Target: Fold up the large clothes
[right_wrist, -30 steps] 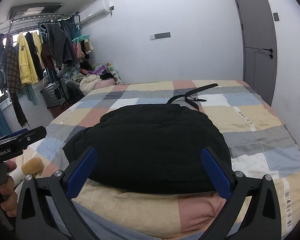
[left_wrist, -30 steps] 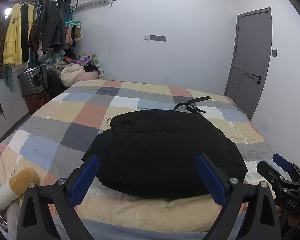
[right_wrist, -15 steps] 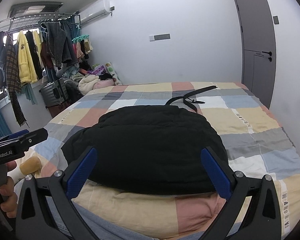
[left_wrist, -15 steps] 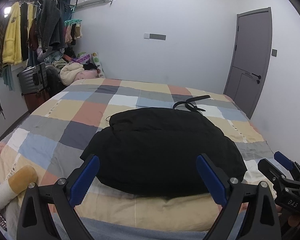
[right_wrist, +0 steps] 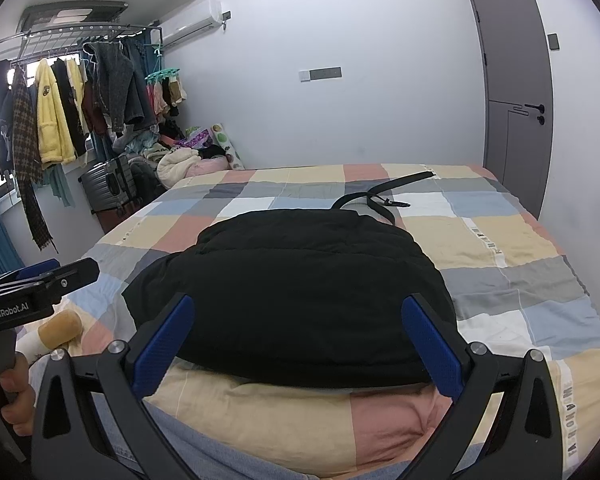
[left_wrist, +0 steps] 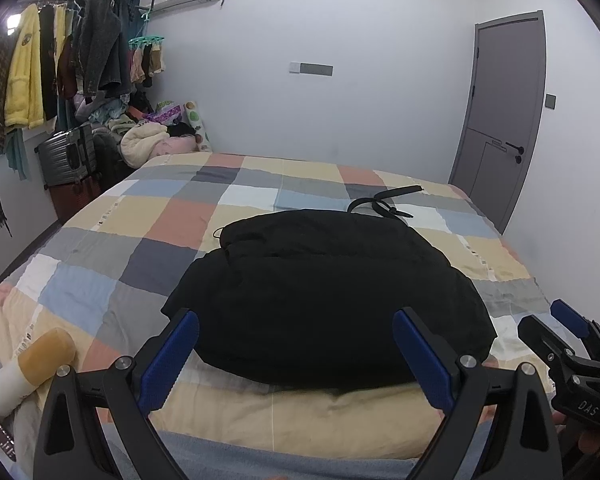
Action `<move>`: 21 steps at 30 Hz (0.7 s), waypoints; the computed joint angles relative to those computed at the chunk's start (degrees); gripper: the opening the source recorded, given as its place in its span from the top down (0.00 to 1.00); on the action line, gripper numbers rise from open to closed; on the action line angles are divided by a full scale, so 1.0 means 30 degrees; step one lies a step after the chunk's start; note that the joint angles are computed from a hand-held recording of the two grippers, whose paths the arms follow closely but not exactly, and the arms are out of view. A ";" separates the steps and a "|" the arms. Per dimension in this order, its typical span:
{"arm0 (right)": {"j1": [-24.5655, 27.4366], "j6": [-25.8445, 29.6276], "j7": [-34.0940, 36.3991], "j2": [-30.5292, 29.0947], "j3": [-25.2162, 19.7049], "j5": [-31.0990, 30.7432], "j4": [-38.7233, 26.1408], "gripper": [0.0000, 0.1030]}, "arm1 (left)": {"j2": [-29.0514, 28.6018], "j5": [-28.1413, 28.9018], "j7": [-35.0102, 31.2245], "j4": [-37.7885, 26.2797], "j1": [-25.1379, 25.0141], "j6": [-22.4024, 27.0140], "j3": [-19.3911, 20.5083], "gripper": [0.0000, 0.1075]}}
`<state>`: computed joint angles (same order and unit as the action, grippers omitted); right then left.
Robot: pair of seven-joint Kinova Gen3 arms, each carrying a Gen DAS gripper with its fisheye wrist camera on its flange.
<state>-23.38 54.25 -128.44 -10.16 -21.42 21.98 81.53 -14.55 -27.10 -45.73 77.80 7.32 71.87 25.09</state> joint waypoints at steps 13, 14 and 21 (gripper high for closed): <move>-0.0040 0.0511 -0.0007 0.0185 -0.0056 0.0347 -0.0143 0.00 | 0.0308 -0.0218 0.0382 0.0097 0.0427 0.0015 -0.0240 0.09; -0.0072 0.0514 0.0013 0.0189 0.0009 0.0310 -0.0126 0.00 | 0.0230 -0.0196 0.0383 0.0181 0.0450 -0.0094 -0.0324 0.09; -0.0139 0.0443 0.0031 0.0221 0.0177 0.0229 -0.0084 0.00 | -0.0008 -0.0080 0.0334 0.0356 0.0262 -0.0352 -0.0317 0.09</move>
<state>-23.80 55.58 -128.34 -9.50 -20.89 22.67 81.28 -14.58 -27.35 -44.72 78.87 8.10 70.81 24.14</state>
